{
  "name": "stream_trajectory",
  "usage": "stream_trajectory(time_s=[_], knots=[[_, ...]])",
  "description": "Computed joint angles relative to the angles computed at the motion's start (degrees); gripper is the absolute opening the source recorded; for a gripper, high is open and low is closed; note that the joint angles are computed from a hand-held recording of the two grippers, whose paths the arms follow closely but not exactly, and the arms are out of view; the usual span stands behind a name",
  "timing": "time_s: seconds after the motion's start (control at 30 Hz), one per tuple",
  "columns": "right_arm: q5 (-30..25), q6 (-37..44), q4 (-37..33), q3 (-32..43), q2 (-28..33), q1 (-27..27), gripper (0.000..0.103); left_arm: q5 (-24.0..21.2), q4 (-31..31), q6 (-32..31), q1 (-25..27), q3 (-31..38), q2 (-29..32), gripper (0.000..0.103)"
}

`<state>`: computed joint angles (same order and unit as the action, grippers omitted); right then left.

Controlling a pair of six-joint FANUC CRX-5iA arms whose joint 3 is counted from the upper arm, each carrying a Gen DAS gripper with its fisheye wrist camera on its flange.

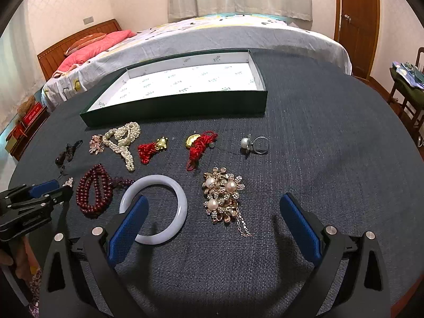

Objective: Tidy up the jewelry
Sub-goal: 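Lower the left tool onto the silver rhinestone brooch and close it, then grasp the gold pearl flower brooch with the right tool while the left tool holds the silver brooch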

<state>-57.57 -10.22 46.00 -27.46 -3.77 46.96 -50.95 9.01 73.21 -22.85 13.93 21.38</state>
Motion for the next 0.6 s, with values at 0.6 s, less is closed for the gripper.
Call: stream_trajectory(time_s=[0.6], knots=[[0.3, -0.3, -0.5, -0.7, -0.5, -1.1, 0.096, 1.7, 1.4, -3.4, 0.4, -0.7, -0.7, 0.013]])
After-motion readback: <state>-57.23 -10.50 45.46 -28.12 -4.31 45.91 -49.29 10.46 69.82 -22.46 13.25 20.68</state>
